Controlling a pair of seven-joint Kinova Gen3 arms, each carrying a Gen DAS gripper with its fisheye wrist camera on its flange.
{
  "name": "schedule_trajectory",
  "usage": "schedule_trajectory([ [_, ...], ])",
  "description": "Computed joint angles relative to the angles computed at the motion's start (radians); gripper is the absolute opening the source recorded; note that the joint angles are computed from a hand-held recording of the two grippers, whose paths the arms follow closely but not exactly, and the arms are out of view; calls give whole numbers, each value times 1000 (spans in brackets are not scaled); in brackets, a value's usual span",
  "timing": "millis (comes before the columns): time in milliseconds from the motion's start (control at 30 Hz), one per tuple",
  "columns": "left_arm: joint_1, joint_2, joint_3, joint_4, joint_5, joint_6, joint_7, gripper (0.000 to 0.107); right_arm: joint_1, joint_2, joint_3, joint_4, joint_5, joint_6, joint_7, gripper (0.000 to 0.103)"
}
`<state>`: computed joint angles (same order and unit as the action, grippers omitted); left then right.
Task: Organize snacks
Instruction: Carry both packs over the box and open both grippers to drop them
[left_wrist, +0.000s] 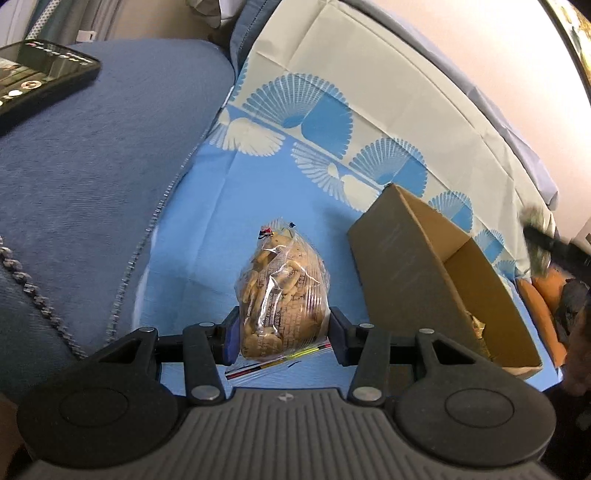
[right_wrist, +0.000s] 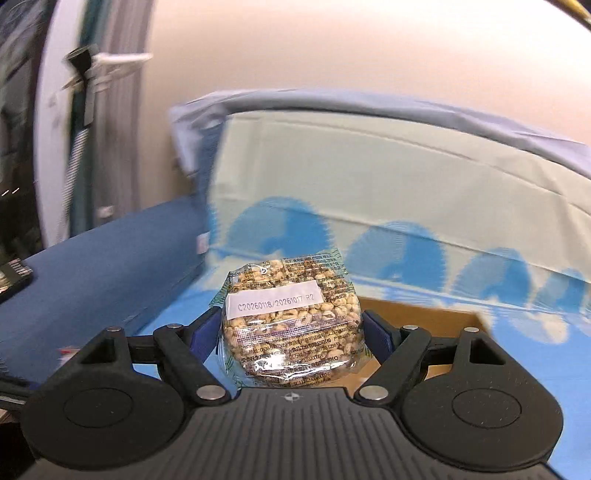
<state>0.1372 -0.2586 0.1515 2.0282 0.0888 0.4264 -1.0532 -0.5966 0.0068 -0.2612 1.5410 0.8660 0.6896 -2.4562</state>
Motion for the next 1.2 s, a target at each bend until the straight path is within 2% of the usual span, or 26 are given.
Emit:
schedule_trajectory([
  [133,-31,37,94,-66,-83,10,118,52,53,-28,23,70,20,0,-149,81],
  [233,20,85,108,-135,-201,5,238,52,88,-53,17,119,76,-35,-245,81],
  [333,58,151,136,-231,-323,15,342,52,121,-61,17,138,64,-54,-244,81],
  [467,32,253,259,-372,-486,38,453,52,167,-74,19,158,26,-94,-226,81],
  [600,108,371,279,-526,-636,92,527,52,190,-76,8,160,27,-102,-240,81],
  [733,215,471,238,-671,-701,166,549,52,205,-79,1,162,39,-112,-271,81],
  [933,316,597,200,-902,-674,338,439,53,216,-76,6,160,32,-119,-296,82],
  [967,330,612,193,-935,-667,361,419,56,218,-76,10,159,18,-123,-287,82],
  [1000,344,619,185,-950,-672,367,413,59,219,-74,15,156,-2,-126,-271,82],
  [1033,354,614,169,-946,-665,360,403,70,219,-71,14,150,-15,-118,-263,83],
  [1067,365,605,152,-934,-667,343,405,80,217,-66,9,143,-11,-100,-265,90],
  [1133,386,574,119,-884,-676,294,410,83,212,-63,6,140,6,-79,-279,97],
  [1200,402,544,96,-841,-670,264,394,85,210,-67,15,141,-12,-85,-267,98],
])
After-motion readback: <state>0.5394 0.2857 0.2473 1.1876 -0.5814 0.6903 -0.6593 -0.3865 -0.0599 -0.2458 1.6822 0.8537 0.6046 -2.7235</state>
